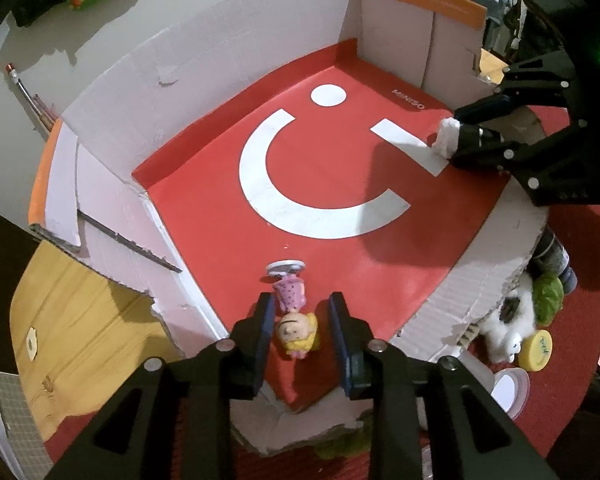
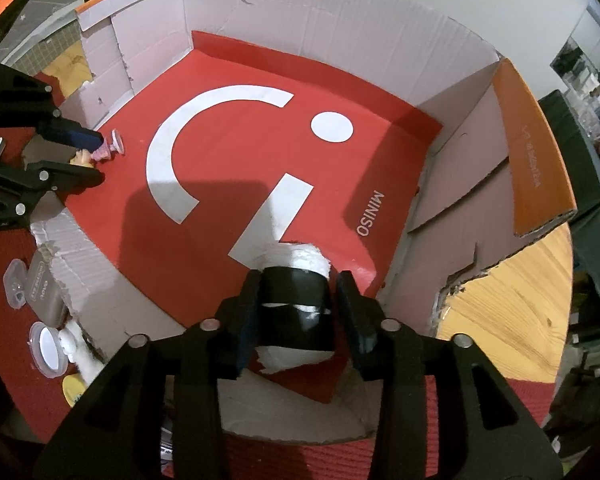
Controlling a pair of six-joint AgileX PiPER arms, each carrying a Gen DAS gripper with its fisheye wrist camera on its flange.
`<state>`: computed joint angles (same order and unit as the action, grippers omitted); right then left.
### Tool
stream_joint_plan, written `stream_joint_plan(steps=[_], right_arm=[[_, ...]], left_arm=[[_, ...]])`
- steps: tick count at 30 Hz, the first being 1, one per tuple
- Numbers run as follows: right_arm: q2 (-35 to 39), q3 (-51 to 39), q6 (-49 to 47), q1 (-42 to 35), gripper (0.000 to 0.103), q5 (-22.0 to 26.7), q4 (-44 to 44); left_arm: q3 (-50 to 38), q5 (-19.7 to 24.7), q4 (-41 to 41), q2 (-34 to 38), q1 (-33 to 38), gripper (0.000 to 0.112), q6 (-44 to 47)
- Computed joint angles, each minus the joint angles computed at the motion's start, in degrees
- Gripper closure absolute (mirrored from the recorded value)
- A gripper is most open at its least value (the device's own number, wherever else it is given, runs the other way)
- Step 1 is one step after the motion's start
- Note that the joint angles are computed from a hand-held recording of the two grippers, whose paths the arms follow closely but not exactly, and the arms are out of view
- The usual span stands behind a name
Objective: Organize objects
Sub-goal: 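Carry figurine into the box with left tool while right tool sets the roll inside, then open both tools and withdraw them from the box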
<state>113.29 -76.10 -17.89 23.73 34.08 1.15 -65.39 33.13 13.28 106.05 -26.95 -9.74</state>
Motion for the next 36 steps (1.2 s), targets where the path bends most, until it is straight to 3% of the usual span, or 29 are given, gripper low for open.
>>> stream_joint_plan(steps=[15,23,27,33,36], right_arm=[[-2.04,1.79,0.85,-0.20,0.060,-0.20,0.10],[-9.07,6.70,0.71,-2.04,0.052,-1.98,-0.23],[-14.29,10.36,-0.38,-3.35,0.040,-4.58,0.74],[-16.82,10.94,12.84,2.88,0.035,-6.39,-8.30],[-20.97,13.22,16.54,4.21,0.030,-6.76,-11.35]], left_arm=[[4.72,-1.16,-1.01,-4.60,-0.65,0.073,-1.15],[6.06,-2.13,-3.16,-8.85,0.53,0.065,-0.75],[7.13,-5.18,-0.46,-11.14,0.35,0.057,-4.97],[8.77,-9.53,1.74,-14.25,-0.37,0.047,-10.42],[11.02,-11.15,8.75,-16.86,-1.82,0.045,-19.07]])
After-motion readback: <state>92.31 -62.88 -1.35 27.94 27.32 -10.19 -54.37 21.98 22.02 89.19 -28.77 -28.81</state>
